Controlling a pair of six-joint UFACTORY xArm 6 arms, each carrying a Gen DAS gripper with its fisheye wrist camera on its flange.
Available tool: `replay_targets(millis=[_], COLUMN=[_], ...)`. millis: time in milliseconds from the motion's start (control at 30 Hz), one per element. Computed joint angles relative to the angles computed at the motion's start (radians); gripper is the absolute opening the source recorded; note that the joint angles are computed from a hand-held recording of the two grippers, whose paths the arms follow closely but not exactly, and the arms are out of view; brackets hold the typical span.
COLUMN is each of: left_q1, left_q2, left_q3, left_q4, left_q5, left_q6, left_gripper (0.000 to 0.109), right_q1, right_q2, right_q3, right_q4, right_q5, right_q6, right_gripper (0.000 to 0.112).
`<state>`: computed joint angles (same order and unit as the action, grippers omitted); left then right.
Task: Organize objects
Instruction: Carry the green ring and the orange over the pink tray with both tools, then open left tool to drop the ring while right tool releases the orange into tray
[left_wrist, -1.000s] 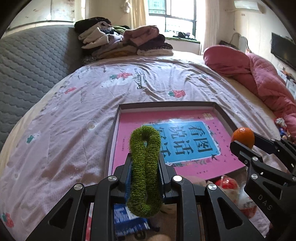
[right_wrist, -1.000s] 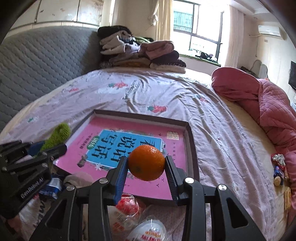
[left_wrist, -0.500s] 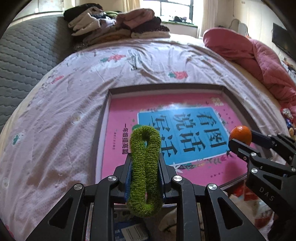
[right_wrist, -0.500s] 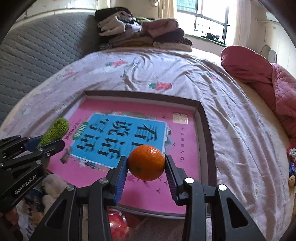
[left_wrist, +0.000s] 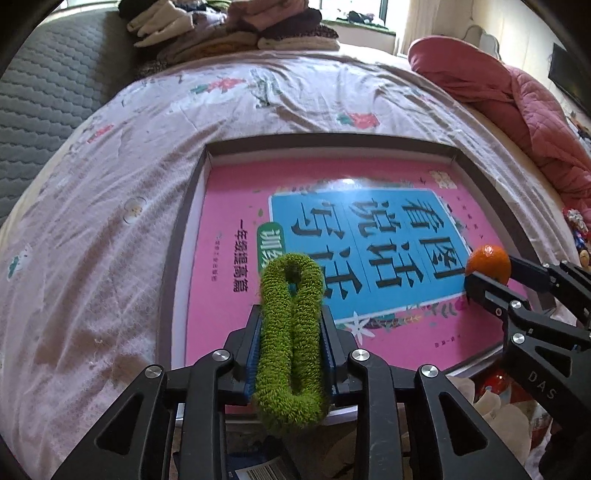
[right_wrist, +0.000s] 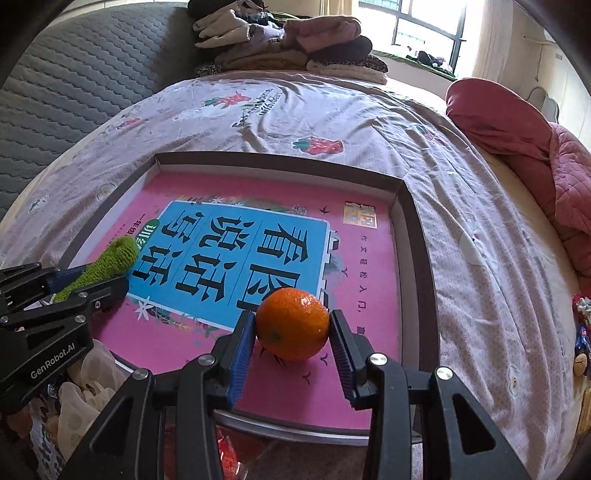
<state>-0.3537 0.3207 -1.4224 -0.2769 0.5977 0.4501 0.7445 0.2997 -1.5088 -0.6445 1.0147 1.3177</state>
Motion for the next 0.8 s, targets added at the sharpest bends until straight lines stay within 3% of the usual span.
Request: replay_targets(millis=[400,800], left_q1=[0.009,0.016], left_q2=[-0.004,-0.034], left_q3=[0.004,0.019], left_q4=[0.019,-0.049], left_q5=[-0.004,-0.004], left_q6=[-0.028,0.025], left_gripper=[0.040,0.060], right_q1=[-0.001,0.009], right_q2=[-0.013,-0.052], right_q3=[0.006,0.031], right_q4=[0.002,-0.035], right_q5=[0.007,-0.006], right_q6=[0.004,0.073], right_gripper=[0.043,0.049])
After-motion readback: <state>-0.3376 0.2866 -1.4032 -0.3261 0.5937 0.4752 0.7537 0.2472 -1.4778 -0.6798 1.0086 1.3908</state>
